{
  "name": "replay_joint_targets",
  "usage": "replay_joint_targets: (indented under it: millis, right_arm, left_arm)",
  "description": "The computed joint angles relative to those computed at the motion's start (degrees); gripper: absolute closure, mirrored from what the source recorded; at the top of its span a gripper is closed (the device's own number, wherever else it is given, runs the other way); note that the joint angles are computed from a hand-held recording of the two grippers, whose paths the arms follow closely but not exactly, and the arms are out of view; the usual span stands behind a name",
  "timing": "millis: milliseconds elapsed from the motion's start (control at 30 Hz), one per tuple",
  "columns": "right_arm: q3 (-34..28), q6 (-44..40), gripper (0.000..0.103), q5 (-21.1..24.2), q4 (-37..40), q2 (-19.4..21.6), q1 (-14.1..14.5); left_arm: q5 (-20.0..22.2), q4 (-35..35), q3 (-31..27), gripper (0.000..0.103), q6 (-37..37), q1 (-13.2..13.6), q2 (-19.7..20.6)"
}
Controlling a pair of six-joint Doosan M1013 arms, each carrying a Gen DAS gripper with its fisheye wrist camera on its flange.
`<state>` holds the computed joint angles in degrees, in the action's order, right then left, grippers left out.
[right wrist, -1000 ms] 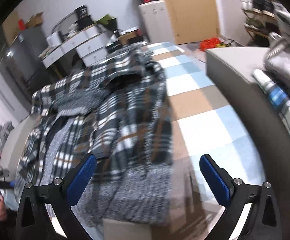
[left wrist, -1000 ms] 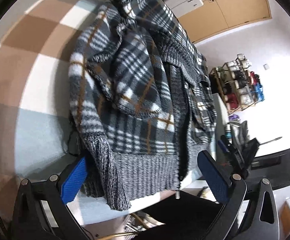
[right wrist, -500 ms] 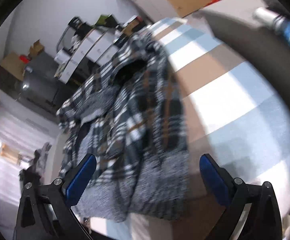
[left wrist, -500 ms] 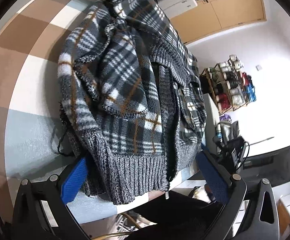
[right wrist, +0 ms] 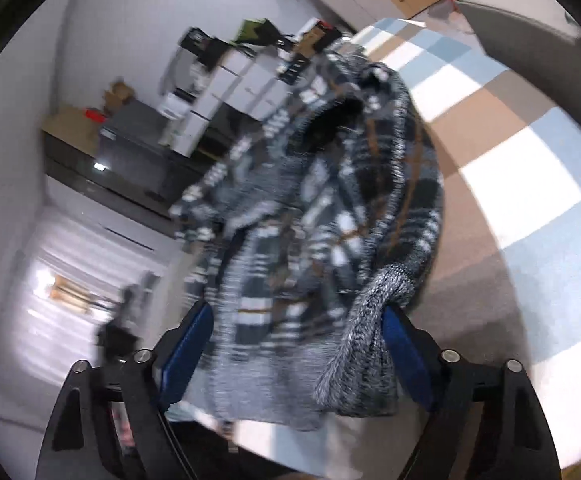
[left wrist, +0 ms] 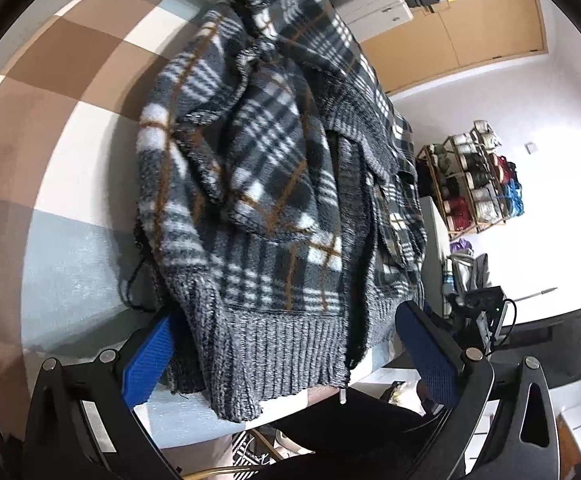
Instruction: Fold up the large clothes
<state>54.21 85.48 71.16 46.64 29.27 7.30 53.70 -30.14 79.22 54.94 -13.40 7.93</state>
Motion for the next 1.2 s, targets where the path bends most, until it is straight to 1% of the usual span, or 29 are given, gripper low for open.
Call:
replay_joint_targets:
  millis: [33, 67, 100, 133, 200, 233, 300, 333, 367, 433, 467, 500, 533, 567, 633, 667, 700, 733, 767, 800, 900, 1000, 1033, 1067, 1100, 1133, 1200]
  right_arm:
    - [-0.32, 1.2, 0.033, -0.39, -2.95, -0.11, 0.49]
    - [-0.46, 2.28, 0.043, -1.23, -6.3, -0.38, 0.88]
    - [-0.46, 2.97, 0.044, -2.13, -8.92, -0.67, 1.23]
    - [-0.49, 3.3, 0.044, -2.27, -9.63, -0.68, 1.29]
    - [-0.9, 4.09, 0.046, -1.01, -9.19, -0.14, 1.1]
    - [-1.04, 4.33, 0.047, -0.48, -9.42, 0.05, 1.08]
    - [-1.46, 4.68, 0.046, 0.51, -10.21, 0.42, 1.1]
    - [-1.04, 4.24, 0.047, 0.61, -9.38, 0.3, 0.88]
    - [-1.23, 3.96, 0.047, 1.29, -8.47, 0.5, 0.74]
    - [-1.1, 3.21, 0.047, 3.67, -3.45, 1.09, 0.04]
    - [-1.03, 2.88, 0.055, 4.5, -2.44, 1.14, 0.06]
    - [-1.53, 2.74, 0.071, 5.25, -3.64, 1.29, 0.41]
    - [-1.94, 2.57, 0.077, 5.56, -5.24, 1.39, 0.8]
    - [-2.21, 2.58, 0.081, 5.88, -5.88, 1.51, 1.01]
    - [-1.83, 2.5, 0.085, 5.34, -5.73, 1.23, 0.91]
    - [-1.58, 2.45, 0.087, 5.01, -5.53, 1.04, 0.8]
    - [-1.37, 2.37, 0.087, 4.74, -5.32, 0.89, 0.68]
    - [-1.05, 2.43, 0.088, 4.24, -5.42, 0.64, 0.6]
    - [-0.77, 2.29, 0.088, 3.88, -5.46, 0.38, 0.48]
    - [-0.6, 2.12, 0.089, 3.61, -5.4, 0.24, 0.36]
    - [-0.2, 1.85, 0.089, 2.6, -5.52, -0.18, 0.36]
    - [0.26, 1.01, 0.089, 0.59, -7.58, -0.94, 1.04]
    - [0.41, 0.19, 0.09, 0.16, -8.45, -1.23, 1.3]
    - [0.4, -0.69, 0.09, -0.41, -10.08, -1.5, 1.61]
    - [0.89, -0.51, 0.09, -2.42, -14.7, -2.25, 2.37]
    - [1.08, -0.23, 0.09, -3.02, -16.54, -2.51, 2.7]
    - [1.58, 0.56, 0.09, -2.75, -17.25, -2.85, 2.89]
  left_arm:
    - [0.26, 0.54, 0.04, 0.002, -0.39, -0.05, -0.06]
    - [0.39, 0.97, 0.03, 0.002, -0.58, -0.16, -0.15]
    - [0.89, 2.45, -0.22, 0.002, -1.02, -0.48, -0.22]
    - [1.32, 3.62, -0.44, 0.002, -1.43, -0.73, -0.24]
    - [2.59, 7.17, -1.09, 0.002, -2.66, -1.5, -0.24]
    - [3.96, 10.16, -1.75, 0.002, -3.98, -2.05, -0.1]
    - [8.26, 16.79, -3.44, 0.002, -7.26, -3.32, 0.62]
    - [8.43, 17.84, -3.61, 0.002, -7.06, -3.6, 0.64]
    - [10.02, 19.82, -4.38, 0.002, -7.25, -4.11, 1.05]
    - [11.97, 22.42, -5.47, 0.002, -6.69, -5.06, 1.69]
    - [13.73, 24.4, -6.4, 0.002, -6.29, -5.8, 2.27]
    - [15.16, 25.98, -7.19, 0.002, -5.93, -6.45, 2.76]
    - [16.26, 27.25, -7.79, 0.002, -5.47, -6.9, 3.19]
    - [16.89, 28.27, -8.14, 0.003, -5.1, -7.26, 3.44]
    - [17.85, 31.37, -8.71, 0.028, -5.18, -8.04, 3.74]
    - [19.1, 34.19, -9.05, 0.061, -5.93, -8.67, 3.84]
    - [19.74, 35.18, -9.12, 0.081, -6.7, -8.69, 3.84]
    - [18.43, 33.17, -8.28, 0.085, -7.39, -7.83, 3.3]
    - [16.9, 30.31, -7.32, 0.092, -7.08, -6.84, 2.79]
    - [16.06, 27.78, -6.62, 0.097, -6.66, -5.95, 2.44]
    - [13.24, 21.22, -4.77, 0.097, -5.55, -3.87, 1.48]
    - [11.73, 18.73, -3.99, 0.098, -4.53, -3.32, 0.84]
    - [11.67, 19.04, -4.06, 0.098, -4.41, -3.37, 0.86]
    - [12.56, 21.71, -4.27, 0.098, -4.75, -3.76, 0.91]
    - [14.14, 24.21, -5.24, 0.098, -5.55, -4.55, 1.56]
    - [15.27, 25.64, -6.54, 0.098, -5.89, -5.31, 2.52]
    - [16.5, 26.96, -7.47, 0.098, -5.06, -5.64, 2.87]
